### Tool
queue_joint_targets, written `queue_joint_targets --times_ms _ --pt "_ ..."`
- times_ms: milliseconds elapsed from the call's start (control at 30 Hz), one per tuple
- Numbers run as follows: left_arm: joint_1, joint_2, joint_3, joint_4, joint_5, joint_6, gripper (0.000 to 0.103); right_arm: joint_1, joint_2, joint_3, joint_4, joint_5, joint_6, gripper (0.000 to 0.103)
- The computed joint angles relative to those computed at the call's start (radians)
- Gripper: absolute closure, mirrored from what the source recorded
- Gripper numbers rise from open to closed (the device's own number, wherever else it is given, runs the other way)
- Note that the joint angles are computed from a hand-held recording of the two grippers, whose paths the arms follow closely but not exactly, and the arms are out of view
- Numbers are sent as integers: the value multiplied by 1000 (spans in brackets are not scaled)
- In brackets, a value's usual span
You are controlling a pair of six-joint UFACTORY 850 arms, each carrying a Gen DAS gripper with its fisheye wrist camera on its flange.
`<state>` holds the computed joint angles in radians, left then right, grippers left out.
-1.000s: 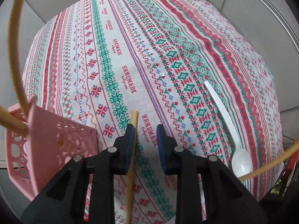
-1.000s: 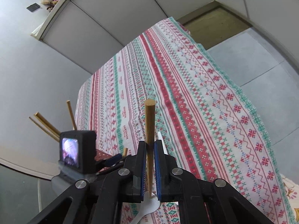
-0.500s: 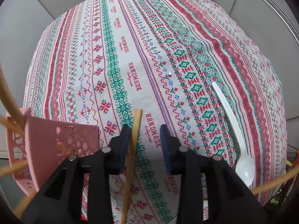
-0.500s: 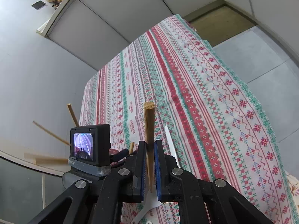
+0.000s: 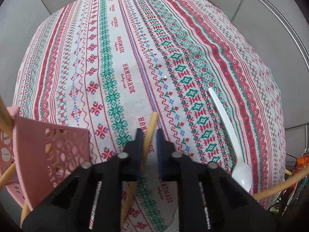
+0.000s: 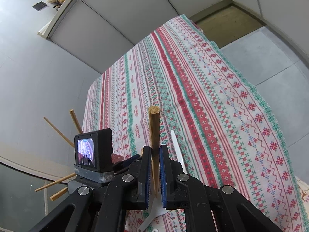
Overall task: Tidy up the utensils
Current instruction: 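Lift both held chopsticks upright and carry them toward the pink holder, then lower both chopsticks into the pink holder and open both tools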
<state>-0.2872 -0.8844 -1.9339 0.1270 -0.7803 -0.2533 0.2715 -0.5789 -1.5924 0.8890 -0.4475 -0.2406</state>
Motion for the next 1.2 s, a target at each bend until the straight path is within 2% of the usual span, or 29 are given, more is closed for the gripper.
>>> queue_joint_targets --times_ms 167,400,633,800,933,1100,1200 --pt "-32 39 46 57 29 -33 95 6 23 17 -18 32 -1 96" --pt "-54 180 187 89 153 -34 95 27 75 52 -162 106 91 96" --pt "-37 350 339 36 301 22 95 71 129 78 -483 189 318 96" --pt "-20 469 437 -52 409 105 95 99 164 99 -679 233 477 96" --pt "-13 545 493 -144 482 189 95 120 188 105 -911 262 687 96" --pt "0 620 548 -359 558 398 95 138 206 99 -1104 286 862 96" --pt "14 666 577 -560 591 593 95 149 217 93 -1202 304 949 96"
